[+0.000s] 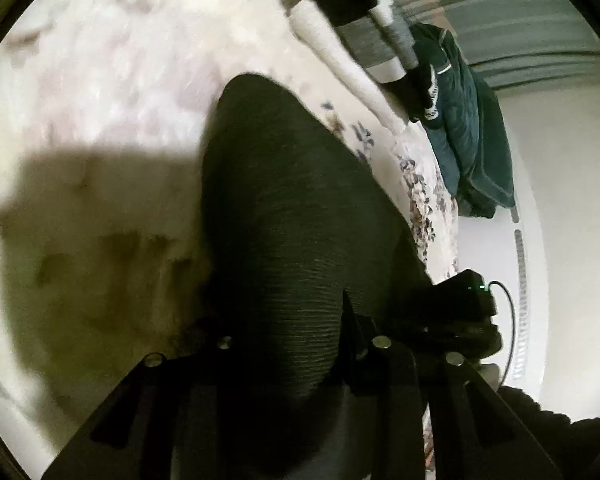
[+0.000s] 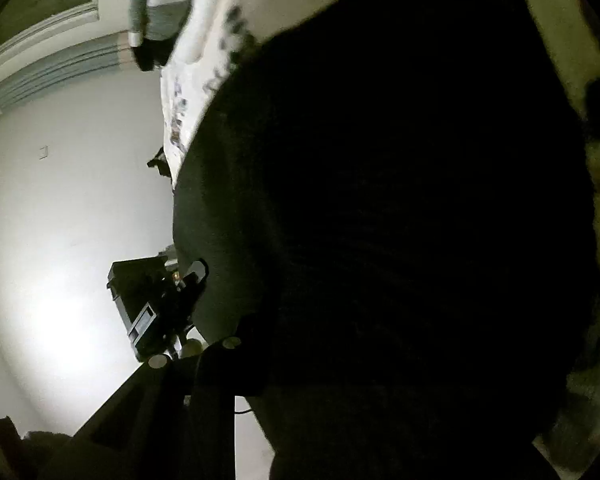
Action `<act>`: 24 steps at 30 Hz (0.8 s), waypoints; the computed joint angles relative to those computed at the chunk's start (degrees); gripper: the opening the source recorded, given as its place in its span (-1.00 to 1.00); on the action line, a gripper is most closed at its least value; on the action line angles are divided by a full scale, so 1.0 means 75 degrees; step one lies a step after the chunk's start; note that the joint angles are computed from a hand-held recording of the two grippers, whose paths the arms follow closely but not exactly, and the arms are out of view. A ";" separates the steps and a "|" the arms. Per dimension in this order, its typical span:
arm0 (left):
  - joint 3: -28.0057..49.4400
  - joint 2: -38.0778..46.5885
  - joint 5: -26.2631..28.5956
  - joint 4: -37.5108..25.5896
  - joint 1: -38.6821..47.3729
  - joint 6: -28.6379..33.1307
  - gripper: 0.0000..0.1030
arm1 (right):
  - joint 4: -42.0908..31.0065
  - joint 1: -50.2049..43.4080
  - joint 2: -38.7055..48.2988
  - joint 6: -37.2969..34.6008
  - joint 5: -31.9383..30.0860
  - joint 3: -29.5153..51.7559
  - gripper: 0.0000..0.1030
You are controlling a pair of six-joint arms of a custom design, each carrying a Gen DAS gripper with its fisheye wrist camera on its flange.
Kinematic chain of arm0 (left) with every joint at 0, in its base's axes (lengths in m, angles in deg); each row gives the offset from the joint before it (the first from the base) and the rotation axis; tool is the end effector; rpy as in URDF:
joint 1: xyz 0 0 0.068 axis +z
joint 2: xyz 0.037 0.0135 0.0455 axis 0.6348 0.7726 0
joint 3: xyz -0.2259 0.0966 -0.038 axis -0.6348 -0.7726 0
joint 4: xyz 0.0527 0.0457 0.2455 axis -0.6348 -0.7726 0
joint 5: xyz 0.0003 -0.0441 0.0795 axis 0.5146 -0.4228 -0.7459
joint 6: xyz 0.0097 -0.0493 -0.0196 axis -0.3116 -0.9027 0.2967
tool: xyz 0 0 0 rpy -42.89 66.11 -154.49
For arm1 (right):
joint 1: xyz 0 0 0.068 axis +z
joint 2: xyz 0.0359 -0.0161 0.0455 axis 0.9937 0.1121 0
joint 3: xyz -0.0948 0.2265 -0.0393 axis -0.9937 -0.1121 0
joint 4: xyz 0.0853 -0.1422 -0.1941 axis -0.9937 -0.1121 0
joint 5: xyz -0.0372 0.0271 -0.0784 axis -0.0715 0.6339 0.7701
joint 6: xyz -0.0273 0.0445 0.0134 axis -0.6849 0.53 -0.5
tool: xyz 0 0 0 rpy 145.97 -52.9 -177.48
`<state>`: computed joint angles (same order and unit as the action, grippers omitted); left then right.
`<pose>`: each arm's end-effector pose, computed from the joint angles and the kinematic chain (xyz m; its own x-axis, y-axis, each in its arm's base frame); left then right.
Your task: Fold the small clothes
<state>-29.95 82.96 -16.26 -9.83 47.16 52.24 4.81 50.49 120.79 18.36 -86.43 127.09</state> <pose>0.1922 -0.0003 0.1396 -0.9783 -0.1711 -0.1164 -0.0315 0.6794 -0.7331 0.1957 -0.0960 0.0840 -0.9516 0.1990 0.2342 0.3031 0.4808 0.8228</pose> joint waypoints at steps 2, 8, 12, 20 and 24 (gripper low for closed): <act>0.0325 -0.0199 -0.0099 -0.0387 -0.0114 0.0020 -0.51 | -0.0308 0.0002 -0.0523 -0.0002 -0.0099 -0.0049 -0.57; 0.1979 0.0044 -0.0147 -0.1538 -0.0157 0.0062 -0.52 | -0.1125 0.0454 -0.1669 0.0689 -0.0507 0.0534 -0.58; 0.3501 0.0742 -0.0116 -0.1949 -0.0322 -0.0185 -0.52 | -0.1899 0.0811 -0.1900 0.1228 -0.0807 0.1926 -0.58; 0.8261 0.3737 -0.0095 -0.2502 -0.0978 -0.0868 -0.52 | -0.1951 0.1442 -0.0739 0.2782 -0.1178 0.5283 -0.58; 1.1619 0.6026 -0.0211 -0.3181 -0.1307 -0.1084 -0.52 | -0.2313 0.1633 0.1133 0.3513 -0.1181 0.8367 -0.58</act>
